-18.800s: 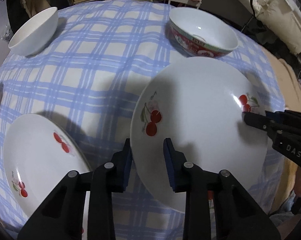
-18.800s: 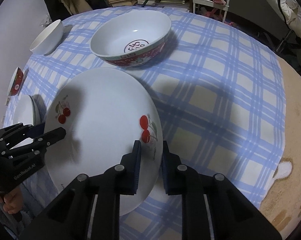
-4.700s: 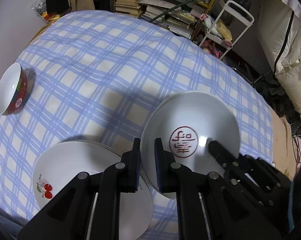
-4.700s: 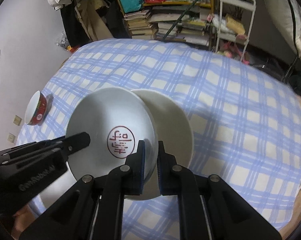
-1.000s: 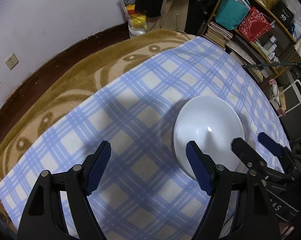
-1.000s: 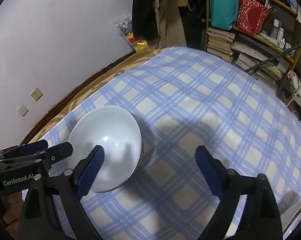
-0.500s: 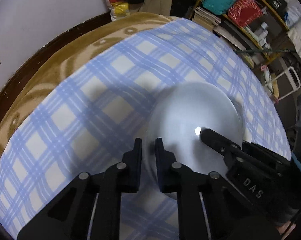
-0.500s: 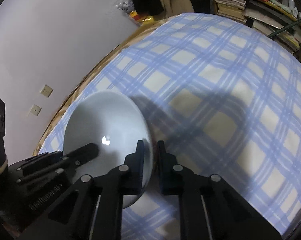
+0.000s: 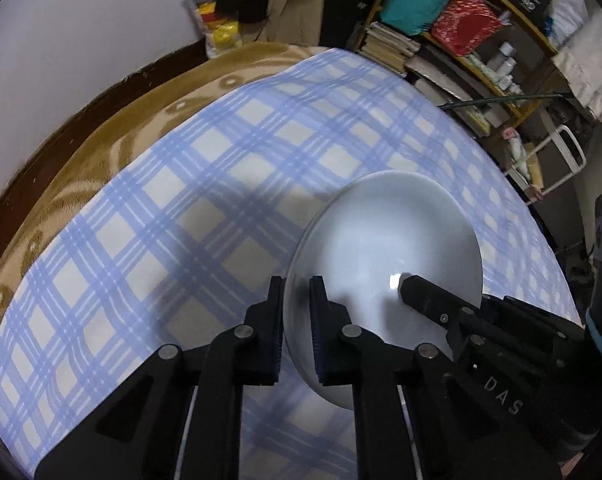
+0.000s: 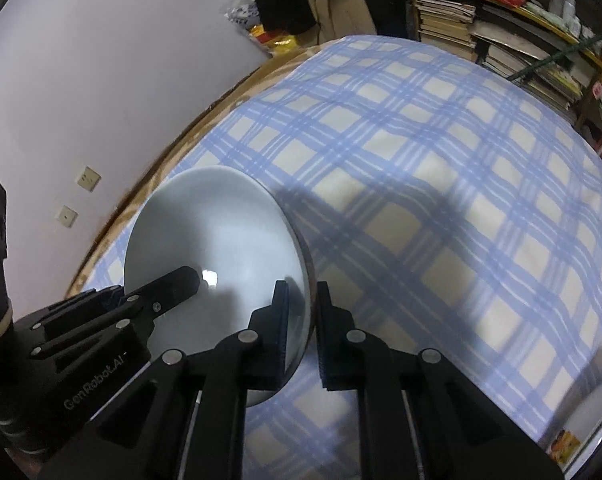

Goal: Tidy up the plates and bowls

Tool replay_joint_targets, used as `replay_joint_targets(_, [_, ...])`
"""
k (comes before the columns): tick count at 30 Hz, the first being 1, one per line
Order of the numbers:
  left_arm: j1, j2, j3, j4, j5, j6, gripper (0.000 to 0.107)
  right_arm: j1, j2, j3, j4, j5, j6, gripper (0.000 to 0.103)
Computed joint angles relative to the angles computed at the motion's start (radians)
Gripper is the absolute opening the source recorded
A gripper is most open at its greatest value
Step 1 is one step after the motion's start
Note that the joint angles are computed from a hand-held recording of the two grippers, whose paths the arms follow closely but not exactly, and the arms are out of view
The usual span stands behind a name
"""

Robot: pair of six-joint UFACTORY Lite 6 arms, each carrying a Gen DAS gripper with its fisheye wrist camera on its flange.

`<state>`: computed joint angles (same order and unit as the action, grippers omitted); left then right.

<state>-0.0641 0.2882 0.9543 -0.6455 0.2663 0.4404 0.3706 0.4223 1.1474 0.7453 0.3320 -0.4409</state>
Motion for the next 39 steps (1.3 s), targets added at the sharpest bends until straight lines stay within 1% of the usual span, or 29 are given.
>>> replay_joint_targets(3, [-0.035, -0.101, -0.061, 0.087, 0.006, -0.092, 0.012, -0.006, -0.089, -0.063, -0.042, 0.003, 0.020, 0.013])
replay_joint_targets(6, [-0.061, -0.178, -0.094, 0.140, 0.043, -0.153, 0.012, -0.017, -0.186, -0.124, -0.104, 0.018, 0.067, 0.013])
replay_joint_targets(9, [-0.109, -0.254, -0.119, 0.255, 0.064, -0.292, 0.012, -0.046, -0.283, -0.192, -0.097, 0.040, 0.056, 0.013])
replay_joint_targets(12, [-0.158, -0.305, -0.128, 0.311, 0.095, -0.394, 0.013, -0.068, -0.393, -0.258, -0.170, 0.054, 0.129, 0.012])
replay_joint_targets(16, [-0.254, -0.358, -0.131, 0.440, 0.118, -0.586, 0.013, -0.123, -0.509, -0.314, -0.221, 0.112, 0.152, 0.012])
replay_joint_targets(20, [-0.376, -0.387, -0.100, 0.593, 0.161, -0.818, 0.014, -0.215, -0.633, -0.374, -0.217, 0.187, 0.099, 0.012])
replay_joint_targets(24, [-0.506, -0.380, -0.050, 0.704, 0.194, -1.001, 0.014, -0.343, -0.749, -0.427, -0.200, 0.271, 0.014, 0.012])
replay_joint_targets(27, [-0.602, -0.353, -0.001, 0.790, 0.215, -1.134, 0.014, -0.473, -0.821, -0.456, -0.173, 0.356, -0.076, 0.012])
replay_joint_targets(31, [-0.728, -0.298, 0.078, 0.871, 0.235, -1.268, 0.014, -0.695, -0.915, -0.488, -0.138, 0.458, -0.228, 0.011])
replay_joint_targets(36, [-0.875, -0.160, 0.253, 0.979, 0.298, -1.421, 0.015, -0.978, -0.917, -0.474, -0.077, 0.589, -0.445, 0.011])
replay_joint_targets(39, [-0.935, -0.066, 0.360, 0.995, 0.329, -1.450, 0.015, -1.129, -0.869, -0.451, -0.053, 0.648, -0.561, 0.011])
